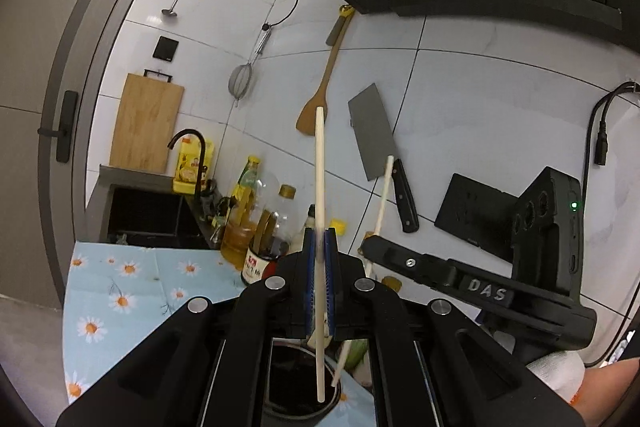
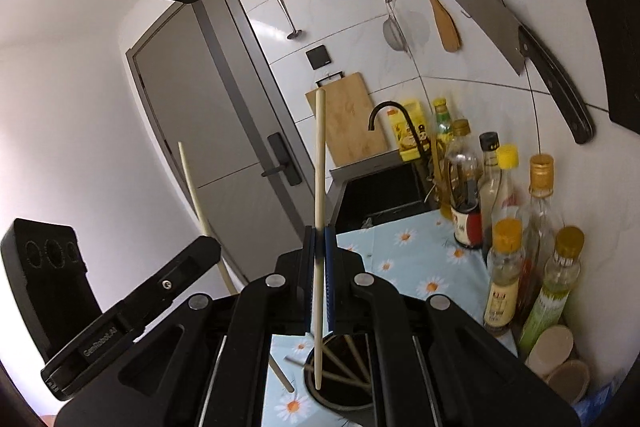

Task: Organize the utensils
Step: 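Lift both chopsticks and carry them over the black holder, then lower both chopsticks into the holder and open both tools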

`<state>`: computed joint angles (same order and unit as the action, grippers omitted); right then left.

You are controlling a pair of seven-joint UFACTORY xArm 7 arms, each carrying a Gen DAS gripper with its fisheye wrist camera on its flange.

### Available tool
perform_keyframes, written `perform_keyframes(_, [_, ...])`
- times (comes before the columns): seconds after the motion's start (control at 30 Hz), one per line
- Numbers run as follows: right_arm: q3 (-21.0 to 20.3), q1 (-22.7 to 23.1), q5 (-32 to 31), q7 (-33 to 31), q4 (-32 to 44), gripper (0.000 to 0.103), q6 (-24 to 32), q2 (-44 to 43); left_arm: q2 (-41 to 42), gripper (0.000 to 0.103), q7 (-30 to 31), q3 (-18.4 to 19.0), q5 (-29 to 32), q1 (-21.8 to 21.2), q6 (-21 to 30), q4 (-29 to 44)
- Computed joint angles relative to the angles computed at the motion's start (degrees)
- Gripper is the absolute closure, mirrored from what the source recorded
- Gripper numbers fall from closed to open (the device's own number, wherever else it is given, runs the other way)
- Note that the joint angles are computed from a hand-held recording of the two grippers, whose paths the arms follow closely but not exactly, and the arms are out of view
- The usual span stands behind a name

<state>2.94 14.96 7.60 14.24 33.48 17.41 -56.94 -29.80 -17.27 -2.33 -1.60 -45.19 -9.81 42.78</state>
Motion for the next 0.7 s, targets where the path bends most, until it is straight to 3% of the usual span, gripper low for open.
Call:
perform_keyframes(0.07, [0.86, -1.28, -1.0, -0.18, -0.69, 0.097, -1.89, 0.64, 0.96, 0.099, -0.64, -4.91, 0.17, 5.93, -0.99, 0.09])
perform_keyframes(0.2, [1.86, -2.78, -1.95, 0.58, -2.67, 0.097, -5.06, 1.48, 2.04, 0.099, -1.89, -11.04, 0.78, 13.25, -3.14, -0.65])
perform_keyframes(0.37, [2.86, -4.41, -3.61, 1.43, -4.21, 0.097, -6.31, 2.65, 3.6, 0.099, -2.46, -11.87, 2.33, 14.48, -3.36, -1.25])
perform_keyframes(0.47, [3.21, -4.84, -4.58, 1.5, -5.18, 0.097, -6.94, 2.7, 3.65, 0.099, -3.15, -14.92, 2.1, 18.13, -4.04, -1.86])
perform_keyframes(0.53, [3.38, -5.1, -5.06, 1.63, -5.72, 0.097, -7.49, 2.78, 4.22, 0.099, -4.15, -14.51, 1.81, 17.78, -4.31, -2.15])
perform_keyframes(0.7, [4.22, -5.99, -6.16, 2.2, -7.04, 0.097, -8.48, 3.24, 4.92, 0.099, -5.35, -17.41, 1.41, 20.66, -5.53, -2.72])
